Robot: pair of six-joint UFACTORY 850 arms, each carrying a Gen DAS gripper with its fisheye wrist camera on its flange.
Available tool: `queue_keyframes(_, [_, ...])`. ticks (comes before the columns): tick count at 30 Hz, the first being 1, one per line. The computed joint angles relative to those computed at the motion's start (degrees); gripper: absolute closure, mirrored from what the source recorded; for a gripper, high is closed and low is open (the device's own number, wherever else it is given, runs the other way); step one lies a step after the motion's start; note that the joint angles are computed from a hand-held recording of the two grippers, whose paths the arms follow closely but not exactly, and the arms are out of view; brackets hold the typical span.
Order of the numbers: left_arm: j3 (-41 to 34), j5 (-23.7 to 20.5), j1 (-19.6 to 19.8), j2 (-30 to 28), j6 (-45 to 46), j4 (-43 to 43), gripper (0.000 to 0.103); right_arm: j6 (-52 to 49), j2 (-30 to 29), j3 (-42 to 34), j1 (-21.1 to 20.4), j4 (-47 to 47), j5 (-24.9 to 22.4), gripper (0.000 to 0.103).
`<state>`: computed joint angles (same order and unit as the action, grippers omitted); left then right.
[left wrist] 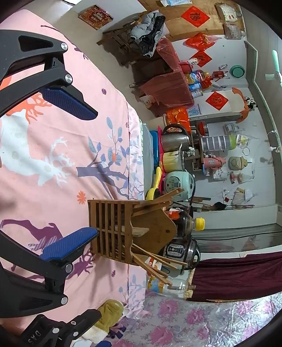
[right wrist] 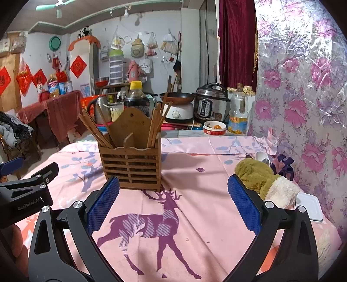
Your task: Organize utensils
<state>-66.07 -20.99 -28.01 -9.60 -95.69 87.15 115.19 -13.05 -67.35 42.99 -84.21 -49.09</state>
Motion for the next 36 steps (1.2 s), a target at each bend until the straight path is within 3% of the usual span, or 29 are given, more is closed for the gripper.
queue_keyframes(12, [-0.25,-0.35,-0.47,-0.47,1.00,-0.74,0.006,0.85,0.38,0.19,-0.63,0.75,0.97,0.007])
queue_keyframes(36, [0.55,-1.58,-1.06,0.37,-2.67,3.37,0.006,1.83,0.08,0.17,0.93,-1.62,-3.01,0.007])
